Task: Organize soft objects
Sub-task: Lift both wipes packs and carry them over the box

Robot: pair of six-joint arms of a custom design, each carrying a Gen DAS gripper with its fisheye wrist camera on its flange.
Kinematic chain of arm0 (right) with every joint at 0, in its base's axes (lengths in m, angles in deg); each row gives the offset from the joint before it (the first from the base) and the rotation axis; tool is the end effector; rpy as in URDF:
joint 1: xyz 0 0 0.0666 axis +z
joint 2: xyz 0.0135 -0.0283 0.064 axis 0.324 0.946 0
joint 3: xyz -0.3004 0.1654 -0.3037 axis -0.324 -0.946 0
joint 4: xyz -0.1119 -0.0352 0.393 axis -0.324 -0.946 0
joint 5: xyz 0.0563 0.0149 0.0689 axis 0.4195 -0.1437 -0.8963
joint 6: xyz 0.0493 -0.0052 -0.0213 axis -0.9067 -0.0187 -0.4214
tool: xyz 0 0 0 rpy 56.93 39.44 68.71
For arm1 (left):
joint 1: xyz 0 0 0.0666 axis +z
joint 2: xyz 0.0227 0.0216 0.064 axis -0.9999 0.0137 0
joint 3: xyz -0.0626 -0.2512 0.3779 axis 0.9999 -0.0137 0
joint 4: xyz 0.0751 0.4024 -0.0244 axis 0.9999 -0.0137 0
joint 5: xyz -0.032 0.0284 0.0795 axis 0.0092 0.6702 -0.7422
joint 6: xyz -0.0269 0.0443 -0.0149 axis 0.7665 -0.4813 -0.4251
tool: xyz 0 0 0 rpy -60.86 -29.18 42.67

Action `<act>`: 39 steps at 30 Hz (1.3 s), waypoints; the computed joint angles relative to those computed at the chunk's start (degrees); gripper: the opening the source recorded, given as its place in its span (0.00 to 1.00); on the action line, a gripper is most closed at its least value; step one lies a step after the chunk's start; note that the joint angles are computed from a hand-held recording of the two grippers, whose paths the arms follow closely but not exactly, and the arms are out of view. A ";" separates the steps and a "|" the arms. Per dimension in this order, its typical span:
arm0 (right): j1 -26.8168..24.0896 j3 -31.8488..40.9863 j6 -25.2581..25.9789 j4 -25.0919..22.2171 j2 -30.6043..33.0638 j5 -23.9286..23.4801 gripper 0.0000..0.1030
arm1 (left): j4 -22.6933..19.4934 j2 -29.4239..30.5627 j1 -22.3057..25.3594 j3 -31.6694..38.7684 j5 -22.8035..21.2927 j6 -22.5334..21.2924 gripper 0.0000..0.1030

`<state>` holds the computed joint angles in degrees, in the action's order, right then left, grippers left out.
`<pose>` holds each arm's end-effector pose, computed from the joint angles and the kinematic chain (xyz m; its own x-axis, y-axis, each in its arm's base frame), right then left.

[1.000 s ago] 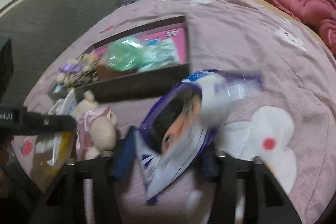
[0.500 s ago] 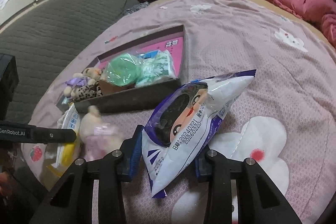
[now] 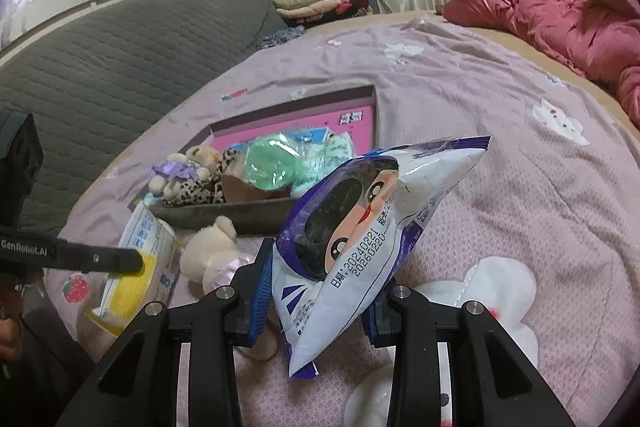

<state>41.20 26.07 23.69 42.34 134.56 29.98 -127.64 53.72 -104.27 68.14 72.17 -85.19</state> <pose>0.4921 0.1933 0.4794 -0.6249 0.2823 -0.7279 0.1075 0.9546 0.2780 0.5842 -0.1712 0.5328 -0.9284 0.2080 -0.3080 0.3163 0.8772 -0.3611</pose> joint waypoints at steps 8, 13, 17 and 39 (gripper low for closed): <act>2.05 1.58 3.40 0.84 -0.17 2.72 0.36 | 2.28 -1.72 2.36 -2.11 2.15 -0.11 0.09; 3.39 2.94 4.99 0.85 -0.01 3.60 0.36 | 4.74 -2.45 2.40 -1.10 4.11 -0.25 0.09; 3.83 3.62 5.78 0.57 0.18 3.64 0.36 | 5.20 -1.98 1.88 0.85 4.63 0.32 0.09; 0.85 5.23 8.03 4.24 1.46 2.36 0.37 | 7.86 3.66 -2.19 13.13 -0.75 1.46 0.09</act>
<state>42.05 31.29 31.72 46.59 136.02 32.33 -119.78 57.39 -106.46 81.27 71.42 -83.74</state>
